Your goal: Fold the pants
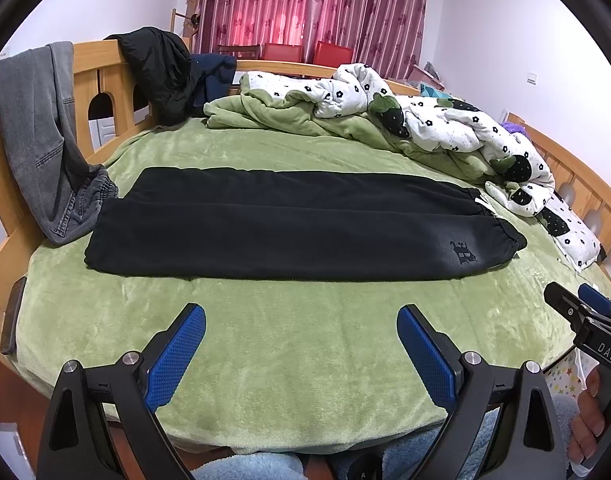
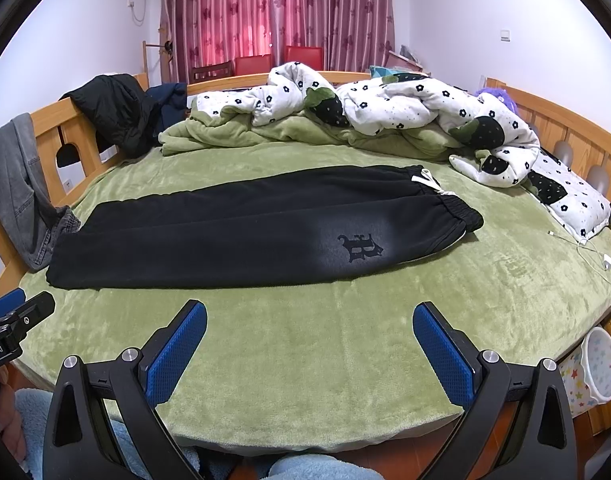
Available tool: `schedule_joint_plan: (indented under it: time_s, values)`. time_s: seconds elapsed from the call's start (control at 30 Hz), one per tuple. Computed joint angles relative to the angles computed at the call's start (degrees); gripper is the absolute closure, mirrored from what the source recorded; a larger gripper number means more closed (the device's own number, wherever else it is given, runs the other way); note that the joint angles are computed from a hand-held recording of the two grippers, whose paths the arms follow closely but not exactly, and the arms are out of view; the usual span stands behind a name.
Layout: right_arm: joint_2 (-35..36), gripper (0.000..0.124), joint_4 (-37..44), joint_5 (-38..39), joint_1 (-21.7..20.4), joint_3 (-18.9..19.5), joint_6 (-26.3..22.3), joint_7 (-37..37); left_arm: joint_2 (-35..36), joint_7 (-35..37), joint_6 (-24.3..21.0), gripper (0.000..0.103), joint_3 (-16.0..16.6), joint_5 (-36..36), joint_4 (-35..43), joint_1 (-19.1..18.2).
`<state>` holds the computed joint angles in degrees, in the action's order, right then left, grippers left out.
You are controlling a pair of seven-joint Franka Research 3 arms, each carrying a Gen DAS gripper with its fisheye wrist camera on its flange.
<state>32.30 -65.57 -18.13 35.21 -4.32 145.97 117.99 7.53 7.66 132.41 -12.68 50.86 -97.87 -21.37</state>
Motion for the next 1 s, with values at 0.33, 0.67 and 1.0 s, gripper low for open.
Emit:
schedule_joint_plan:
  time_s: [0.33, 0.67, 1.0]
  values:
    - [-0.1, 0.023, -0.12, 0.1, -0.03, 0.01, 0.06, -0.07, 0.09, 0.05, -0.05, 0.006, -0.01, -0.07, -0.11, -0.08]
    - [-0.04, 0.023, -0.01, 0.08, 0.01, -0.01, -0.02, -0.11, 0.14, 0.14, -0.09, 0.006, 0.01, 0.02, -0.12, -0.16]
    - [0.19, 0.023, 0.4, -0.13, 0.86, -0.04, 0.15, 0.97, 0.24, 0.33, -0.11, 0.006, -0.06, 0.04, 0.46, -0.49]
